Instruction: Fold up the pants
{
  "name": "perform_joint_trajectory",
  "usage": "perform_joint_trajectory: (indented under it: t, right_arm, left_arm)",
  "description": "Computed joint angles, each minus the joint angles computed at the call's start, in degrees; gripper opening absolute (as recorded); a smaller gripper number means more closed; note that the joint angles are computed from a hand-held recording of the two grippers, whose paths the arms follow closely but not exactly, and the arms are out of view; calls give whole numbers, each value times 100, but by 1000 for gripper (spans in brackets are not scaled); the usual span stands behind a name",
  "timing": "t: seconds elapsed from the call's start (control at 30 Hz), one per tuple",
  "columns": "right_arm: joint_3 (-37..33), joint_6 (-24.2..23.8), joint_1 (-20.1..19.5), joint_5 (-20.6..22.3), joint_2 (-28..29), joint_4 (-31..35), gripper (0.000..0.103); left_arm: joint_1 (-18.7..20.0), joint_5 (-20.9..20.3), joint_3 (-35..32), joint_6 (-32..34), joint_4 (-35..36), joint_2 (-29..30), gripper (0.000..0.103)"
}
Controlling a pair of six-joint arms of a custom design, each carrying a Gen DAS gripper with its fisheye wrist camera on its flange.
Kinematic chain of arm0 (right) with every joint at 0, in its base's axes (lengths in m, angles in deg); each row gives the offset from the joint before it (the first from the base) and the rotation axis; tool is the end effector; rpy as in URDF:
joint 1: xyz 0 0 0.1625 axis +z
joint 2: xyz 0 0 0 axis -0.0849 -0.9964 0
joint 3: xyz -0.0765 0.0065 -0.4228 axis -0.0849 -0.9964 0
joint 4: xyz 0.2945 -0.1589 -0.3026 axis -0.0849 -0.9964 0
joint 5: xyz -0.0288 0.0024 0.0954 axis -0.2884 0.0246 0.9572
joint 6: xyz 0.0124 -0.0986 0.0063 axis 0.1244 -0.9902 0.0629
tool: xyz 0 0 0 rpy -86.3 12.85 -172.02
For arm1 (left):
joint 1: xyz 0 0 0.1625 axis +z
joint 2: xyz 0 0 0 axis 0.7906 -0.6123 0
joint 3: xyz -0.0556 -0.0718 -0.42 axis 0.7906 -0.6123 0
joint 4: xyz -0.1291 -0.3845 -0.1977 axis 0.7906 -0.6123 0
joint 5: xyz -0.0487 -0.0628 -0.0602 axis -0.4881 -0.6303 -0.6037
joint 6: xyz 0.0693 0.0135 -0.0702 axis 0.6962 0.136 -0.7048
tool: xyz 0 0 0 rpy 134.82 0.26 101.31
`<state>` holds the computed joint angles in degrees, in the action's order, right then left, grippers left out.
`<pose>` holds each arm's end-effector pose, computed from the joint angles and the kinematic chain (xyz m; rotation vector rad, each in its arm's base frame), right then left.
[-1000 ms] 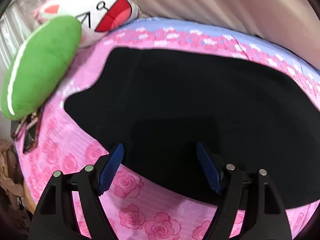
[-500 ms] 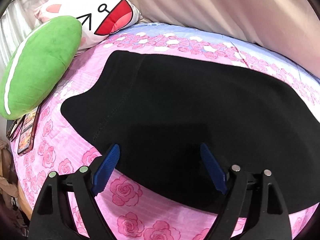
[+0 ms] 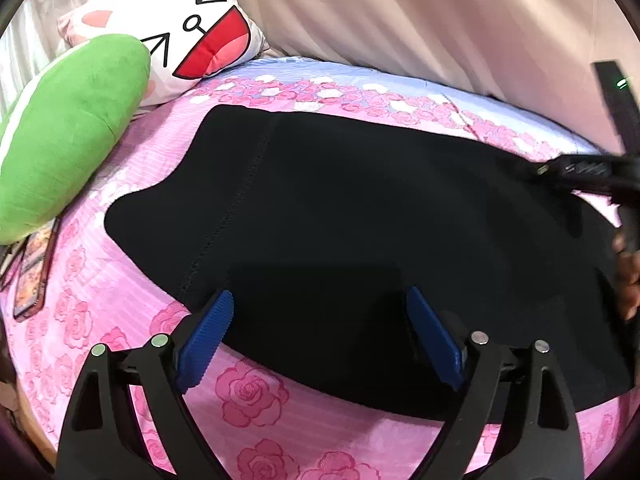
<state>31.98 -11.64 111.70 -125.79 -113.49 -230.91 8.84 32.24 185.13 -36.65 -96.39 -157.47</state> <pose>0.3045 -0.6816 0.0137 0.6191 -2.6101 0.6164 -0.0183 -0.4874 0.2423 0.0932 2.1421 -0.9326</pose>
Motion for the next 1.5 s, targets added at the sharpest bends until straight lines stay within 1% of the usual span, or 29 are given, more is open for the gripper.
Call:
perform_joint_trajectory:
  t: [0.07,0.13,0.17,0.23,0.3,0.33,0.37,0.4,0.5,0.57,0.63,0.67,0.7,0.73,0.77,0.8,0.87,0.93,1.0,1.07,1.1,1.17,1.2,1.3,1.33,1.37,1.43,1.47,1.5]
  right_arm:
    - [-167,-285,112,-373,190,-127,22]
    - [-306,-338,174,-569,282,-209,16]
    - [-382,-383,183,-567,324,-264,14]
    - [-620,-656,208,-875,526,-424,14]
    - [-764,-555,184,-970,617,-497,13]
    - [-698,-498,210,-1055,572,-726,14]
    - [-590,-489,236,-1003,502,-1001,14]
    - [-337,-455,262,-766,323,-1270,14]
    - [403,-506,365,-351,-141,-1588,14]
    - [712,-540,374,-229,-307,-1468,14]
    - [668,-443,340,-196,-236,-1119,14]
    - [492,-524,336,-446,-64,-1002,13]
    - [255,-597,323,-764,147,-920,8]
    - [-18,-651,255,-924,367,-875,6]
    - [-139,-644,211,-843,450,-884,0]
    - [-355,-478,151,-710,499,-654,0]
    - [-514,-292,163,-724,515,-418,0]
    - [-229,-485,240,-663,380,-907,2]
    - [149,-608,298,-838,214,-1576,6]
    - [762,-431,206,-531,-264,-1925,9]
    - [1245,-302,133,-412,-639,-2206,11]
    - [1921,-264,2,-414,-1183,-2592,24]
    - [2439,-339,-64,-678,-1568,-2992,25]
    - [3572,-483,-329,-1298,-2493,-3922,27]
    - [3836,-465,-418,-1425,-2741,-4114,33]
    - [4189,-437,-584,-1581,-3127,-4305,41]
    - [4802,-596,-958,-2078,-3867,-4876,48]
    - [4996,-714,-1161,-2229,-4179,-5065,50]
    - [5208,-774,-1493,-2260,-4660,-5029,50]
  left_arm:
    - [24,-136,-9,-10,-25,-52,87]
    - [32,-208,-27,-5,-36,-77,88]
    - [35,-243,-43,-10,-20,-82,88]
    - [18,-253,-64,-44,26,-87,89]
    - [24,-273,-80,-57,58,-109,89]
    - [29,-300,-67,-33,32,-136,89]
    - [19,-310,-31,-3,14,-195,89]
    - [-12,-275,39,37,-38,-275,89]
    - [-161,-63,292,256,-251,-581,89]
    - [-232,98,384,348,-320,-691,89]
    - [-255,287,365,295,-177,-712,89]
    - [-263,358,359,290,-218,-679,89]
    - [-254,459,327,273,-241,-619,89]
    - [-243,523,296,221,-178,-588,89]
    - [-197,582,236,194,-132,-531,89]
    - [-165,649,195,132,-63,-490,89]
    - [-67,738,122,-50,207,-476,89]
    - [-35,760,155,-262,431,-590,89]
    - [-74,828,189,-303,436,-636,89]
    - [-187,864,253,-369,455,-701,89]
    - [-257,867,268,-374,475,-710,89]
    - [-465,899,321,-320,422,-685,89]
    - [-556,913,338,-325,418,-655,89]
    - [-877,927,368,-409,451,-485,92]
    - [-983,932,374,-480,503,-417,93]
    - [-1056,927,359,-540,558,-348,93]
    - [-1203,919,337,-728,745,-228,94]
    - [-1287,920,317,-862,887,-146,94]
    - [-1354,918,287,-974,1015,-61,94]
